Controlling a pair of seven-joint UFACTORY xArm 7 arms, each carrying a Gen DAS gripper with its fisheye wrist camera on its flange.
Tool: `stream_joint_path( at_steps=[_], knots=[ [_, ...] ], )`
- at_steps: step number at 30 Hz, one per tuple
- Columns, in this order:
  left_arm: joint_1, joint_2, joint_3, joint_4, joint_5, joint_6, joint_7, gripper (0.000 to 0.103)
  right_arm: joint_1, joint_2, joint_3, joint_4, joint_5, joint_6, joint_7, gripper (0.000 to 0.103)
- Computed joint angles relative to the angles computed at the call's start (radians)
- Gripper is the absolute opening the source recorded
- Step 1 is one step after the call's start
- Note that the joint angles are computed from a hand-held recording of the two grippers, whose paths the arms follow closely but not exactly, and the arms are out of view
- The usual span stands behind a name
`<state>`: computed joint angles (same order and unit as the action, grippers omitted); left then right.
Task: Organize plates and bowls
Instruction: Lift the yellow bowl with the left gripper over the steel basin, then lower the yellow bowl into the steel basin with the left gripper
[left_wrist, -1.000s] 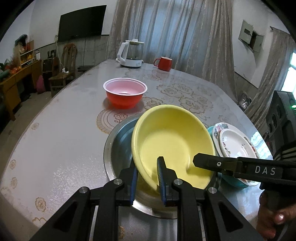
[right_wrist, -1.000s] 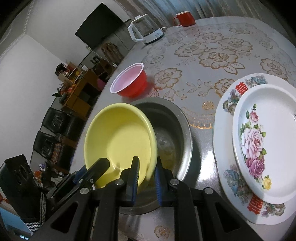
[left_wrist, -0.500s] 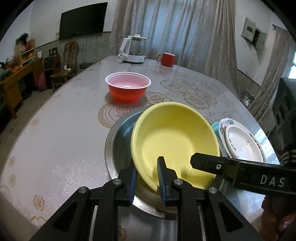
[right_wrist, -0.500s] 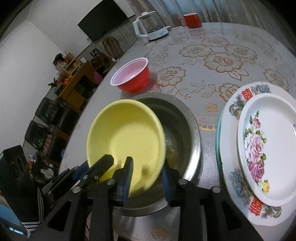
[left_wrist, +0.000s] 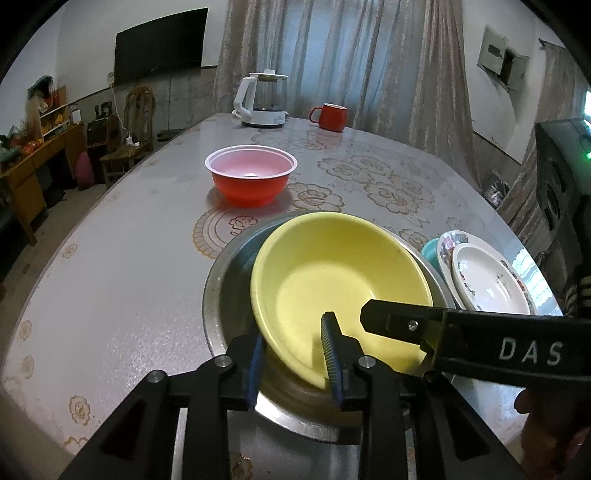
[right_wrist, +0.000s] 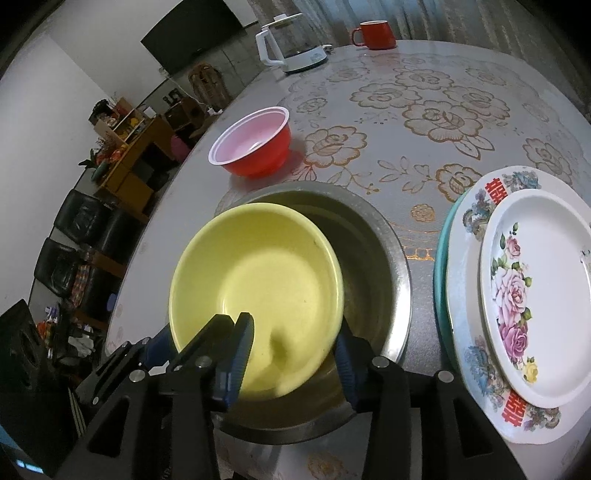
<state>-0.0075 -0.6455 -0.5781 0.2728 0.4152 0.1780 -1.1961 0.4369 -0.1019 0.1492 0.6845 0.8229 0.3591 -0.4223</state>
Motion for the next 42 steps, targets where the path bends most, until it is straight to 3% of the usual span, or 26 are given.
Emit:
stream_joint_path(
  at_steps=[9, 14, 16, 18, 20, 23, 35, 42],
  knots=[
    [0.006, 0.014, -0.009, 0.011, 0.005, 0.01, 0.0, 0.031, -0.008, -0.022, -0.006, -0.006, -0.009, -0.009, 0.023, 0.043],
    [-0.019, 0.017, 0.027, 0.007, -0.001, 0.008, 0.01, 0.031, -0.005, -0.02, -0.018, 0.001, -0.003, -0.005, 0.016, 0.043],
    [-0.019, 0.02, 0.033, 0.002, 0.0, -0.012, 0.016, 0.035, -0.004, -0.024, -0.022, 0.0, 0.017, -0.004, 0.006, 0.043],
    [-0.012, 0.03, 0.029, 0.003, 0.005, -0.035, 0.032, 0.046, -0.006, -0.03, -0.022, -0.004, 0.021, -0.01, 0.01, 0.043],
    [0.017, 0.036, -0.008, 0.014, 0.013, -0.04, 0.03, 0.05, -0.007, -0.031, -0.022, -0.006, 0.017, -0.018, 0.016, 0.043],
    [0.044, 0.03, -0.041, 0.019, 0.023, -0.034, 0.02, 0.05, -0.006, -0.032, -0.028, -0.007, 0.029, -0.016, 0.005, 0.043],
    [0.034, 0.038, -0.025, 0.032, 0.02, -0.013, 0.013, 0.053, -0.009, -0.017, -0.021, 0.006, 0.026, -0.028, 0.0, 0.043],
    [0.04, 0.039, -0.03, 0.033, 0.029, -0.014, 0.002, 0.053, 0.005, -0.045, -0.007, -0.02, -0.017, -0.114, 0.022, 0.043]
  ],
)
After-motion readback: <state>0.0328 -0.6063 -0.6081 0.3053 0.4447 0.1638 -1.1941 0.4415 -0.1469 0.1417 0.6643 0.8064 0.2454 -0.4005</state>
